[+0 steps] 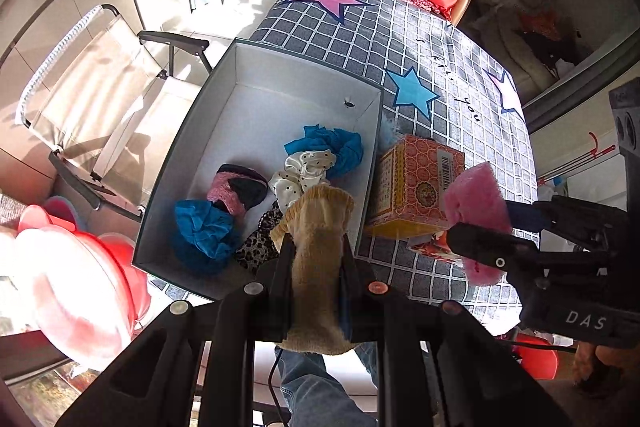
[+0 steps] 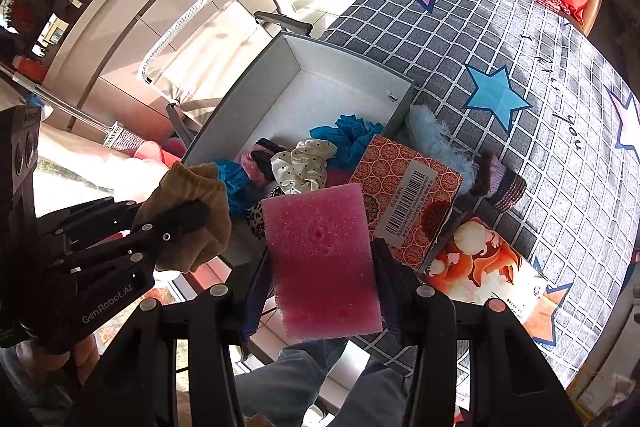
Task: Organize soft objects
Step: 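Lift the beige sock and pink sponge and carry them over the white box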
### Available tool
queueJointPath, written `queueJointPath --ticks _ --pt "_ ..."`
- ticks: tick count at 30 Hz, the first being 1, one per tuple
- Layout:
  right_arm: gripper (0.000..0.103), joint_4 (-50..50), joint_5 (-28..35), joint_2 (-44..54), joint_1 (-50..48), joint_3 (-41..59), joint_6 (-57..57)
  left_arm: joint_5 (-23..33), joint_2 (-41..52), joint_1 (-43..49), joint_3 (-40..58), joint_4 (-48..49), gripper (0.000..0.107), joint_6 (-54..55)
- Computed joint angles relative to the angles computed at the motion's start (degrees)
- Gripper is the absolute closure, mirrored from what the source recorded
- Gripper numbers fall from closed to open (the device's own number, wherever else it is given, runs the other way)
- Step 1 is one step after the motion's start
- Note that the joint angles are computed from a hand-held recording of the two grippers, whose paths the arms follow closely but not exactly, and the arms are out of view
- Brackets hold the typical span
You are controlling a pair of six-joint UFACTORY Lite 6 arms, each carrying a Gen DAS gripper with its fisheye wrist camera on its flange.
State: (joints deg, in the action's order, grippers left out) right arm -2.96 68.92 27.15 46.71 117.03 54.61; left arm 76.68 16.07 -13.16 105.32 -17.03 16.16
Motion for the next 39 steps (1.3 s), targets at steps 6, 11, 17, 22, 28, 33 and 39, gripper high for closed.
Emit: queueJointPath --ticks 6,11,17,22,28,33,39 --pt "0.053 0.09 1.84 2.98 0.08 4.42 -1.03 -0.26 -0.02 1.25 -0.44 -0.35 0.087 0.59" --pt "0.053 0.34 2.98 5.19 0.25 7.55 -1.65 -0.53 -0.37 1.89 -1.0 -0.51 0.087 0.92" --pt "0.053 0.27 3.71 6.51 0.44 9.51 -1.7 -0.64 -0.46 2.91 -1.51 -0.75 0.087 1.54" --pt "0.053 0.53 5.22 8.68 0.38 12.99 -2.04 -0.84 -0.28 3.54 -1.81 -0.86 0.087 1.89" --pt "0.053 0.59 7.89 12.37 0.34 19.24 -3.01 -1.07 -0.01 4.01 -1.74 -1.13 0.087 2.05" --pt "0.053 0.83 10.01 15.53 0.41 24.34 -3.98 -1.16 0.06 4.34 -2.0 -1.25 0.087 2.1" --pt "0.053 1.05 11.78 18.11 0.34 28.42 -4.68 -1.11 0.67 4.54 -1.57 -1.25 0.087 2.1"
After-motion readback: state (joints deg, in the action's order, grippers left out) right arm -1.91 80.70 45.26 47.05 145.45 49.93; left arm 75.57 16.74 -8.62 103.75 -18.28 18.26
